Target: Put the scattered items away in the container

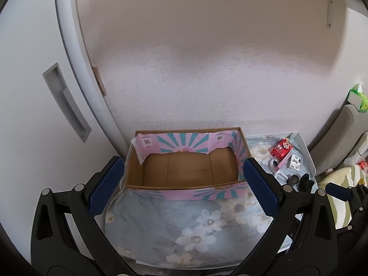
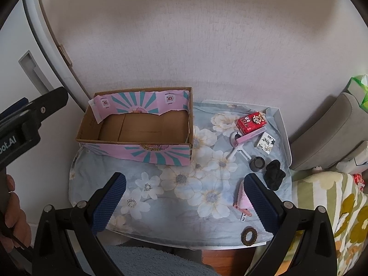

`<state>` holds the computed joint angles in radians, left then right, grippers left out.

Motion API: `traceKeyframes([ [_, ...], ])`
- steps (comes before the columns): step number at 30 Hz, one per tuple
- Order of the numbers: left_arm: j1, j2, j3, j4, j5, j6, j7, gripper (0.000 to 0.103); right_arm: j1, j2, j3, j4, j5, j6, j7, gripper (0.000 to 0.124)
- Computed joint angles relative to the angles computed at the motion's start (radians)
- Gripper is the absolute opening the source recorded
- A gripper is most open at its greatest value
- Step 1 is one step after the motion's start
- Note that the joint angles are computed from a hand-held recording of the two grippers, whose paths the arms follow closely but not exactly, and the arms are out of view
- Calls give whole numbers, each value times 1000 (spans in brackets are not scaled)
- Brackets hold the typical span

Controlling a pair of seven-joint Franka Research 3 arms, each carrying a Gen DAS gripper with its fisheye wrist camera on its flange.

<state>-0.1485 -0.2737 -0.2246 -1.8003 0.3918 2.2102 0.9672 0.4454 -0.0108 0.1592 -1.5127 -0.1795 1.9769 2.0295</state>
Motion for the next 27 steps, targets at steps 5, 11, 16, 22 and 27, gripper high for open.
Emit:
traceKeyframes([
  [5,-3,-1,-1,4,1,1,7,102,2,-4,2,2,-14,1,7,102],
  [11,-8,1,0,8,-6,5,22,103,4,-16,7,-13,-28,9,27,102],
  [16,-11,2,-1,9,-12,7,30,102,2,-27,11,-28,-35,10,42,102],
  [22,-12,0,-2,8,-14,10,31,102,-2,-40,15,-43,-41,14,55,102],
  [27,-15,2,-1,12,-25,4,37,102,-3,-43,19,-47,-48,16,59,102],
])
